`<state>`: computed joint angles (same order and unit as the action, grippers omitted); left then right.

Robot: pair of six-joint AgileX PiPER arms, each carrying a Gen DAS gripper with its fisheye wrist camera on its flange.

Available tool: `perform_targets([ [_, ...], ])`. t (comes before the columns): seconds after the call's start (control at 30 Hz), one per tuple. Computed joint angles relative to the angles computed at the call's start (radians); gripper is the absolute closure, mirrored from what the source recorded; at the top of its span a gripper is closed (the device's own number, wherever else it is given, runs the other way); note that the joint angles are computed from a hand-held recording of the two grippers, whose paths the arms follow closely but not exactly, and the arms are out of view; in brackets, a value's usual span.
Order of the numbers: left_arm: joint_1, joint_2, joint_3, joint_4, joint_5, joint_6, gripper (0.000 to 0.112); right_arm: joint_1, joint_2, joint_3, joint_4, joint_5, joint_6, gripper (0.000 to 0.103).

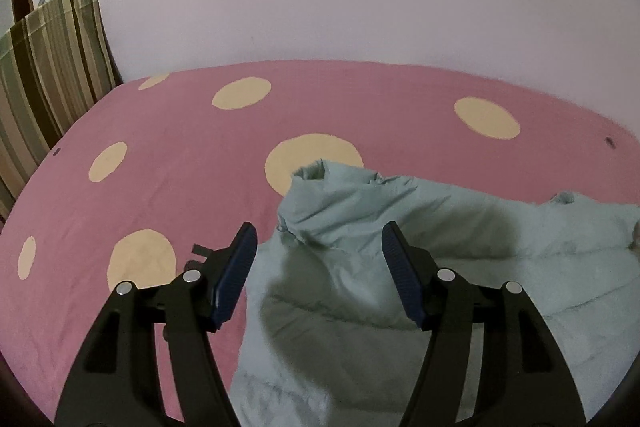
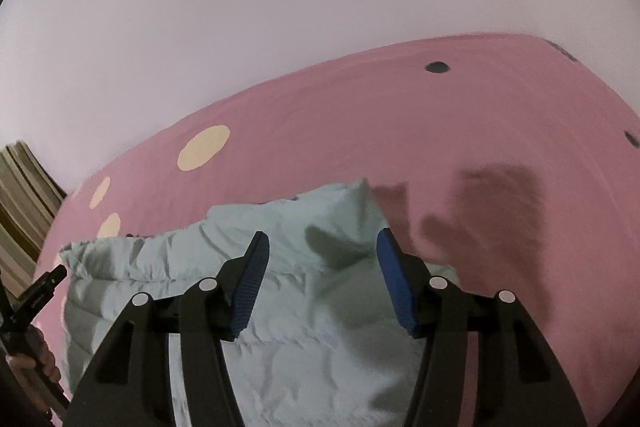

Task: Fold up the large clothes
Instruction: 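Lift the hem with both grippers and fold it toward the collar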

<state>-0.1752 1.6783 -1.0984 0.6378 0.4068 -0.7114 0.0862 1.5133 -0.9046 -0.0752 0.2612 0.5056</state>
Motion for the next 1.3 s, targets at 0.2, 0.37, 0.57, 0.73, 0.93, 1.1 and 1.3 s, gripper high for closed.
perform_targets([
  [0.2,-0.037,0.143,-0.081,0.124,0.068,-0.135,0.048,0.059,0.131,-0.107,-0.279,0.075,0.235,0.047],
  [0.37,-0.053,0.222,-0.09,0.246,0.085,-0.273,0.039,0.079,0.24,-0.14,-0.421,0.104,0.35,0.047],
  [0.57,-0.029,0.273,-0.07,0.332,0.012,-0.379,0.03,0.091,0.295,-0.106,-0.677,0.054,0.609,0.037],
  [0.73,-0.01,0.291,-0.08,0.282,-0.011,-0.358,0.024,0.116,0.297,-0.088,-0.847,0.062,0.791,0.036],
  [0.93,-0.036,0.202,-0.077,0.169,0.06,-0.239,0.025,0.152,0.219,-0.088,-0.824,0.141,0.775,0.036],
  [1.1,-0.178,0.051,0.03,0.281,0.043,-0.37,0.025,0.278,0.129,-0.06,-0.871,0.154,0.856,0.036],
  [1.3,-0.296,0.14,-0.016,0.318,0.087,-0.443,0.025,0.391,0.212,-0.138,-0.852,0.199,0.839,0.036],
])
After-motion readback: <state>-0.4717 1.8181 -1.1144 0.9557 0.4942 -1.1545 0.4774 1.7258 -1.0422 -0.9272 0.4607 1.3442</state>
